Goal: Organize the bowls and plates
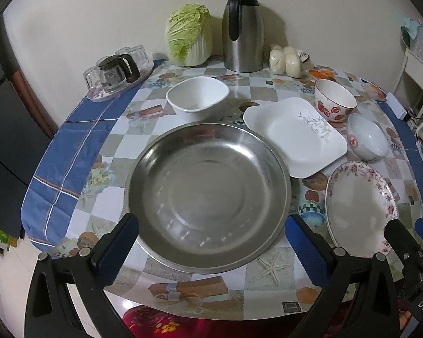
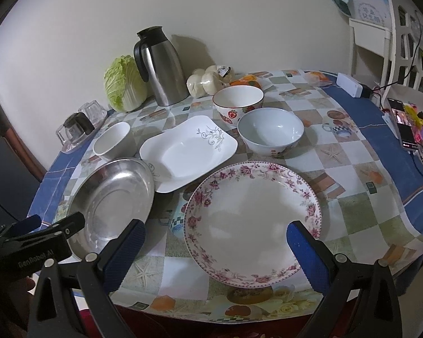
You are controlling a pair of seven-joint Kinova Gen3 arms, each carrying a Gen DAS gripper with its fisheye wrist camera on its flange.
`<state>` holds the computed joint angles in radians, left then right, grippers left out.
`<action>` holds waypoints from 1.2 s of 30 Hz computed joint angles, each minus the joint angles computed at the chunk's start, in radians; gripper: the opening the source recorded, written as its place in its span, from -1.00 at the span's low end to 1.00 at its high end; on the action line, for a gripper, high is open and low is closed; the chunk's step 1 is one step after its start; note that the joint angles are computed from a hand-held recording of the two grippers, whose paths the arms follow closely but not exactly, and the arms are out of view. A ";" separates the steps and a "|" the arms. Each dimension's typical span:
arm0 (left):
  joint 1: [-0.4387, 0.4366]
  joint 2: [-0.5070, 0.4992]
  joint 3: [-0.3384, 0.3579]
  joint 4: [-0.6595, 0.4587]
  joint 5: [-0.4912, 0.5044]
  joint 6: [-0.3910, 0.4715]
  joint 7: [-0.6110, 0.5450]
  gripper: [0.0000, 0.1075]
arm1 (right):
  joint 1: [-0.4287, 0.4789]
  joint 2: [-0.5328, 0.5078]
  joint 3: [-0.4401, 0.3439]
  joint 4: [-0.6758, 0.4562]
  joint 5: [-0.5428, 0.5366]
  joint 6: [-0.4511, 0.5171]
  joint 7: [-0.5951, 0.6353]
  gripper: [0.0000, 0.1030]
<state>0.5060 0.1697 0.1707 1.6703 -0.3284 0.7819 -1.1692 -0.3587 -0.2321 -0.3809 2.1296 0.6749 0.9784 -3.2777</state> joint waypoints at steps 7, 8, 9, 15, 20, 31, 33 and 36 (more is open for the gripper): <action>0.031 -0.003 -0.002 0.008 -0.067 -0.007 0.051 0.91 | 0.002 0.004 0.002 -0.002 -0.006 -0.005 0.015 0.98; 0.030 -0.003 -0.002 0.009 -0.070 -0.008 0.052 0.91 | 0.001 0.007 0.001 -0.005 -0.004 -0.001 0.014 0.98; 0.031 -0.001 -0.001 0.008 -0.073 -0.006 0.054 0.91 | 0.001 0.010 0.000 -0.008 -0.004 0.006 0.012 0.98; 0.029 0.000 -0.001 0.004 -0.073 -0.002 0.054 0.91 | -0.007 0.020 0.008 -0.012 -0.007 0.018 0.009 0.98; 0.021 0.001 0.000 0.001 -0.058 0.002 0.044 0.91 | -0.016 0.027 0.012 -0.018 -0.006 0.036 0.004 0.98; -0.003 0.002 -0.002 -0.002 -0.004 -0.004 0.009 0.91 | -0.038 0.039 0.010 -0.029 0.015 0.064 -0.010 0.98; -0.001 0.004 -0.005 -0.003 -0.011 -0.002 0.014 0.91 | -0.042 0.045 0.013 -0.032 0.015 0.068 -0.011 0.98; 0.001 0.010 -0.006 -0.009 -0.013 0.009 0.020 0.91 | -0.052 0.047 0.010 -0.034 0.025 0.077 -0.021 0.98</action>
<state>0.5071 0.1796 0.1643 1.6612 -0.3416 0.7907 -1.1496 -0.4111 -0.1852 -0.3705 2.0959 0.6996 1.0558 -3.2982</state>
